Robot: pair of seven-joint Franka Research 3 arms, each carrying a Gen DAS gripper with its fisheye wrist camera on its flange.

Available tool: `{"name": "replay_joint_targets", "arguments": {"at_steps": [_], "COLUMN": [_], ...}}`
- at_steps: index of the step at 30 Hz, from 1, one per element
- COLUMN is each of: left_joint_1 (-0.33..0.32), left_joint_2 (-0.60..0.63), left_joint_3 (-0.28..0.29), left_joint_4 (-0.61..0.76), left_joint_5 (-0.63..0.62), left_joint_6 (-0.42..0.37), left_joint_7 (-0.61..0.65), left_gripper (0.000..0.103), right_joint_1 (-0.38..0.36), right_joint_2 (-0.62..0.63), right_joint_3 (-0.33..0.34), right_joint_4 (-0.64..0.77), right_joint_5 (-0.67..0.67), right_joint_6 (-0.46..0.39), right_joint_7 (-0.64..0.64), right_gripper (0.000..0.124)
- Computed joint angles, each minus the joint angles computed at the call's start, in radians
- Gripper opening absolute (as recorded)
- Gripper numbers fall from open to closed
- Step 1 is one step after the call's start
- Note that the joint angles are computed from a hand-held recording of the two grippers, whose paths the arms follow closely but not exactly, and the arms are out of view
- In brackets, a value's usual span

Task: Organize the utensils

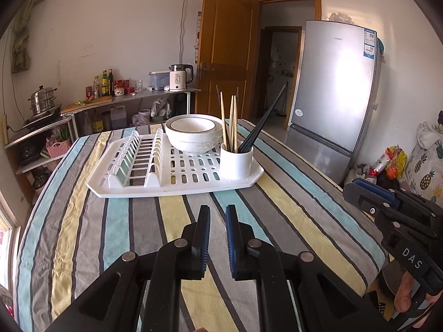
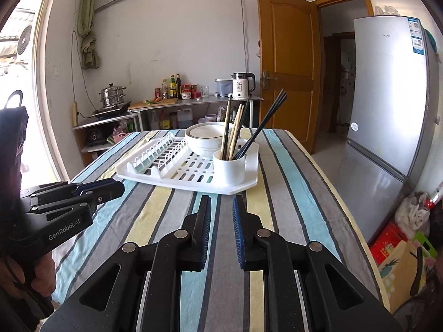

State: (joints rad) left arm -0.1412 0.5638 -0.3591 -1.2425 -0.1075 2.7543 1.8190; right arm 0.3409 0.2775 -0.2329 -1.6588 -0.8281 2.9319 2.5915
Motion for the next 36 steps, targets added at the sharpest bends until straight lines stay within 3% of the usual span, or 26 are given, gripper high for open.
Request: {"name": "replay_joint_targets", "arguments": {"at_steps": [4, 10, 22, 36], "left_joint_1": [0.028, 0.043, 0.027, 0.023], "left_joint_2": [-0.072, -0.112, -0.106, -0.09], "left_joint_3": [-0.016, -0.025, -0.003, 0.003], "left_joint_4": [-0.123, -0.191, -0.186, -0.169], "left_joint_5": [-0.022, -0.047, -0.032, -0.01], "left_joint_6": [0.052, 0.049, 0.041, 0.029], "left_joint_7": [0.014, 0.019, -0.007, -0.023], "left_gripper": [0.011, 0.011, 0.011, 0.011], "right_joint_1": [0.021, -0.005, -0.039, -0.03], "right_joint_2": [-0.037, -0.061, -0.057, -0.045], "right_joint_3": [-0.012, 0.028, 0.066, 0.056], "right_joint_4": [-0.053, -0.082, -0.08, -0.074], "right_joint_5": [-0.078, -0.146, -0.147, -0.106], "right_joint_6": [0.005, -0.004, -0.013, -0.011], "right_joint_7": [0.087, 0.144, 0.143, 0.113], "right_gripper": [0.016, 0.016, 0.016, 0.016]}}
